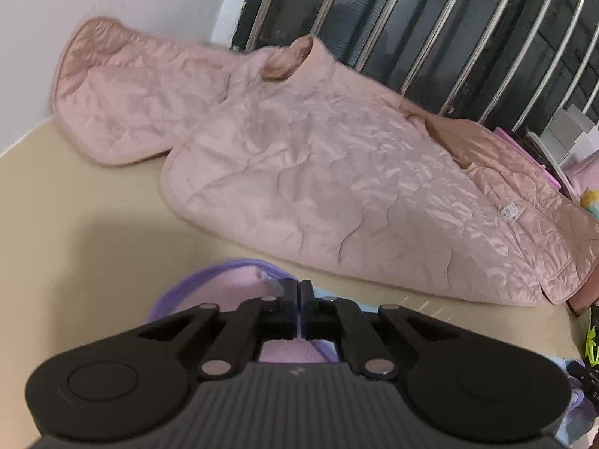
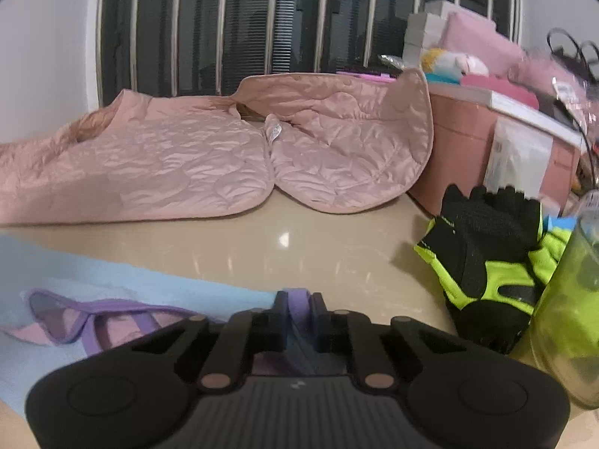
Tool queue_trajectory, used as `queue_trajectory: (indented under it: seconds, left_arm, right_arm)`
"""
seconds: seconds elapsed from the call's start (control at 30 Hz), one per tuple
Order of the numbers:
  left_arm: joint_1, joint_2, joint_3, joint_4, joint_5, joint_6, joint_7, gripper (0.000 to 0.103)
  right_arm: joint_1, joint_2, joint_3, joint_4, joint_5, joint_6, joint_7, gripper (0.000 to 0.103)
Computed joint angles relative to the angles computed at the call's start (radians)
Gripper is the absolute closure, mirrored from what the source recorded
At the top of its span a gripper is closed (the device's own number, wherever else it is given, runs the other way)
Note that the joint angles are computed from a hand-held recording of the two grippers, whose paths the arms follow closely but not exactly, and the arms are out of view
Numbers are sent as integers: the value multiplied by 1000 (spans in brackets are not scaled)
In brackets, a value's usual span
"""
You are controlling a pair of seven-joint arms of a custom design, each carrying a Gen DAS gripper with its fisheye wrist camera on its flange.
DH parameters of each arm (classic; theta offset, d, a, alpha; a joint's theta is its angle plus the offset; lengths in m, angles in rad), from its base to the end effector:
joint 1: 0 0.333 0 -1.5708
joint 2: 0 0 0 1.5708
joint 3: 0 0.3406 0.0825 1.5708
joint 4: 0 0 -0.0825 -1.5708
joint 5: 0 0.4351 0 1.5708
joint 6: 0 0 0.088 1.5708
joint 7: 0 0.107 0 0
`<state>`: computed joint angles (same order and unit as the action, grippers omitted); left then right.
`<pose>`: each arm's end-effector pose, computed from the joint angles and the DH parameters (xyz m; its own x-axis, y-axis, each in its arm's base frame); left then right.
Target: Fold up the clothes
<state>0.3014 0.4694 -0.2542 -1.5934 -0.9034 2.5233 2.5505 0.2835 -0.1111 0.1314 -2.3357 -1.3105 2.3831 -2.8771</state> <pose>0.7704 0.0740 0.4153 -0.3552 -0.8720 0.3367 -0.7206 0.0260 -0.6928 0.5051 0.2127 0.3951 -0.4785 -0.8753 0.0697 -0.5312 0.2253 -0.8168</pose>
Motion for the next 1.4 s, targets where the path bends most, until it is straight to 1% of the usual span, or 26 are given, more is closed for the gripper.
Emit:
queue_trajectory:
  seconds: [0.07, 0.2, 0.3, 0.37, 0.43, 0.47, 0.5, 0.53, 0.57, 0.67, 0.7, 0.73, 0.77, 0.8, 0.83, 0.87, 0.9, 0.93, 0.97, 1.0, 1.1, 1.17, 1.2, 1.23, 1.3, 1.4]
  left_arm:
    - [-1, 1, -3, -2, -17, 27, -5, 103]
    - [-8, 23, 11, 20, 3, 65, -87, 103]
    - [0, 23, -3, 11, 1, 105, -86, 102]
    - [-3, 13, 0, -5, 26, 121, -92, 96]
    - [7, -12, 0, -29, 43, 107, -88, 80]
    - [17, -33, -5, -50, 34, 101, -70, 67]
    - [28, -61, -13, -79, 11, 103, -38, 63]
    - [38, -91, -22, -112, -22, 107, 8, 63]
    - [45, -125, -29, -147, -60, 100, 64, 61]
    - [50, -220, -42, -251, -186, 45, 226, 51]
    - [46, -248, -43, -284, -223, 24, 270, 50]
    - [38, -275, -43, -319, -259, 8, 319, 50]
    - [25, -301, -46, -357, -300, 16, 403, 50]
    - [11, -326, -49, -395, -341, 22, 485, 50]
    - [-8, -347, -49, -428, -373, 40, 553, 50]
    - [-38, -351, -48, -447, -366, 107, 558, 50]
    - [-71, -346, -40, -456, -313, 175, 497, 50]
    - [-99, -335, -25, -459, -243, 217, 418, 50]
    - [-113, -330, -11, -461, -234, 227, 403, 49]
    - [-119, -334, -4, -468, -276, 233, 447, 49]
    - [-144, -349, 30, -489, -326, 235, 531, 48]
    - [-159, -359, 55, -500, -355, 224, 571, 48]
    - [-168, -361, 68, -503, -361, 218, 580, 48]
    - [-176, -364, 82, -506, -356, 210, 576, 48]
    - [-188, -379, 105, -518, -320, 199, 543, 48]
    - [-193, -402, 129, -540, -313, 193, 535, 46]
  right_arm:
    - [-1, -4, -2, -4, -2, 7, 5, 92]
    - [-4, -8, -1, -9, -5, 12, 5, 92]
    - [-3, -5, 2, -8, -10, 3, 6, 92]
    - [-1, -6, 3, -9, -15, -1, 10, 92]
    - [-2, -23, 4, -25, -40, 6, 47, 91]
    - [-3, -38, 5, -39, -56, 12, 68, 89]
    - [-5, -55, 7, -53, -73, 18, 89, 86]
    - [-5, -66, 10, -62, -71, 16, 92, 78]
    - [-6, -73, 13, -67, -63, 13, 85, 76]
    - [-11, -86, 18, -79, -38, 9, 66, 76]
    - [-16, -82, 13, -77, -28, 24, 61, 76]
    - [-19, -76, 10, -74, -14, 41, 54, 86]
    - [-21, -71, 9, -72, -11, 56, 50, 100]
    - [-23, -66, 9, -69, -11, 71, 48, 101]
    - [-22, -63, 17, -66, -3, 47, 42, 101]
    - [-19, -60, 24, -62, 6, 17, 36, 101]
    - [-15, -56, 30, -58, 14, -14, 30, 101]
    - [-16, -63, 25, -67, 22, -12, 49, 101]
    - [-20, -76, 21, -81, 21, -6, 86, 100]
    - [-25, -90, 18, -96, 19, 0, 125, 99]
    - [-35, -128, 26, -136, -20, 22, 203, 89]
    - [-32, -161, 53, -167, -78, 5, 286, 67]
    - [-24, -177, 66, -179, -81, -16, 300, 63]
    - [-15, -193, 79, -189, -79, -39, 310, 60]
    - [8, -213, 95, -198, -22, -72, 309, 60]
    - [24, -232, 109, -219, 14, -63, 346, 60]
